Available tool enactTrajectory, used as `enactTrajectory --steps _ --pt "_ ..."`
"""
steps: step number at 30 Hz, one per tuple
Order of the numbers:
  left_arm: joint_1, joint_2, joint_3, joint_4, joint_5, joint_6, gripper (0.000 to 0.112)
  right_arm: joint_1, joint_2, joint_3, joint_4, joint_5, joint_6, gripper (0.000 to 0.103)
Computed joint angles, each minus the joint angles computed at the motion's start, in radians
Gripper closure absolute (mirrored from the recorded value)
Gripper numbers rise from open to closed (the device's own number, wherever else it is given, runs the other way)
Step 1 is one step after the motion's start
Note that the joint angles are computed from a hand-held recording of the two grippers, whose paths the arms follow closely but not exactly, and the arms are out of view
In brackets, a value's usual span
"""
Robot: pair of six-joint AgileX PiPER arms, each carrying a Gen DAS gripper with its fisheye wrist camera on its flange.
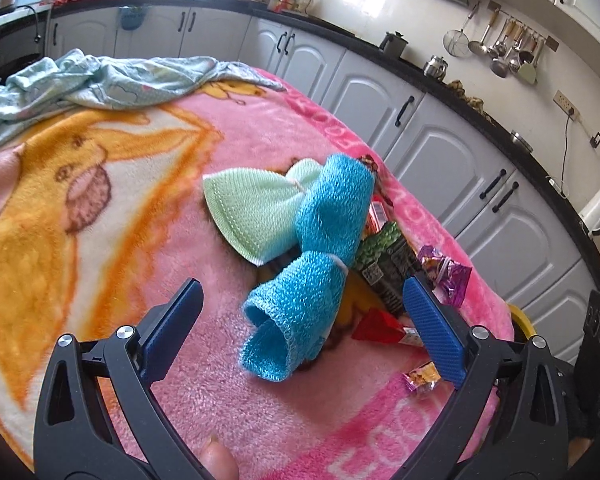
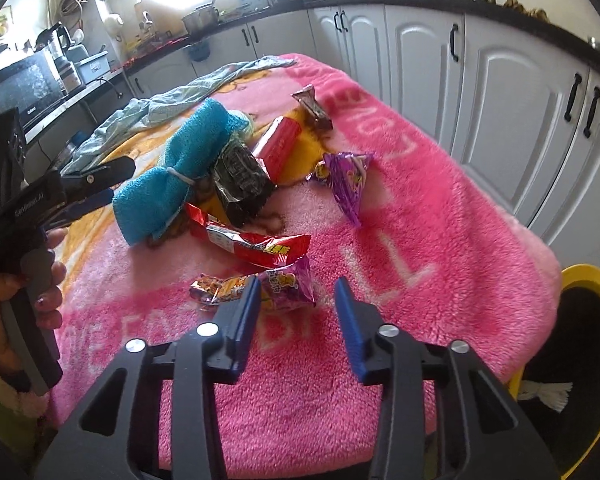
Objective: Collect trash
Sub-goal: 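Grasp blue terry cloth with left tool while right tool grasps orange snack wrapper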
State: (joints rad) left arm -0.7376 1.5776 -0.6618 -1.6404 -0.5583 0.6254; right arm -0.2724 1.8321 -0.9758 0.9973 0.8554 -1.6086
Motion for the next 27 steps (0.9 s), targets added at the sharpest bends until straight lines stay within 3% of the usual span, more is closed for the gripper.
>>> enactTrajectory --steps 4,7,10,13,15,18,21,27 --pt "0.011 0.020 0.004 0.043 0.020 -0.039 0.020 -0.001 0.012 -0.005 -0.004 0.020 -0.017 0.092" --pt "0.019 0.028 0.008 0.062 0.041 -0.056 0.024 -0.005 -0.007 0.012 -0.010 0.017 -0.045 0.096" --pt "0.029 0.035 0.004 0.060 0.067 -0.039 0.037 -0.011 -0.021 0.021 -0.022 0.026 -0.051 0.097" --pt "0.034 0.041 0.002 0.048 0.091 -0.020 0.058 -0.023 -0.042 0.038 -0.033 0.045 -0.068 0.098" --pt "0.032 0.044 -0.001 0.010 0.093 0.021 0.081 -0.031 -0.056 0.052 -0.037 0.052 -0.082 0.098" --pt "0.037 0.024 0.020 0.046 0.112 -0.011 0.093 -0.042 -0.077 0.071 -0.038 0.057 -0.097 0.098" --pt "0.026 -0.004 0.035 0.036 0.101 -0.004 0.102 -0.063 -0.103 0.085 -0.034 0.079 -0.119 0.099" --pt "-0.015 -0.075 0.051 -0.010 0.056 0.039 0.105 -0.125 -0.153 0.064 -0.019 0.158 -0.143 0.100"
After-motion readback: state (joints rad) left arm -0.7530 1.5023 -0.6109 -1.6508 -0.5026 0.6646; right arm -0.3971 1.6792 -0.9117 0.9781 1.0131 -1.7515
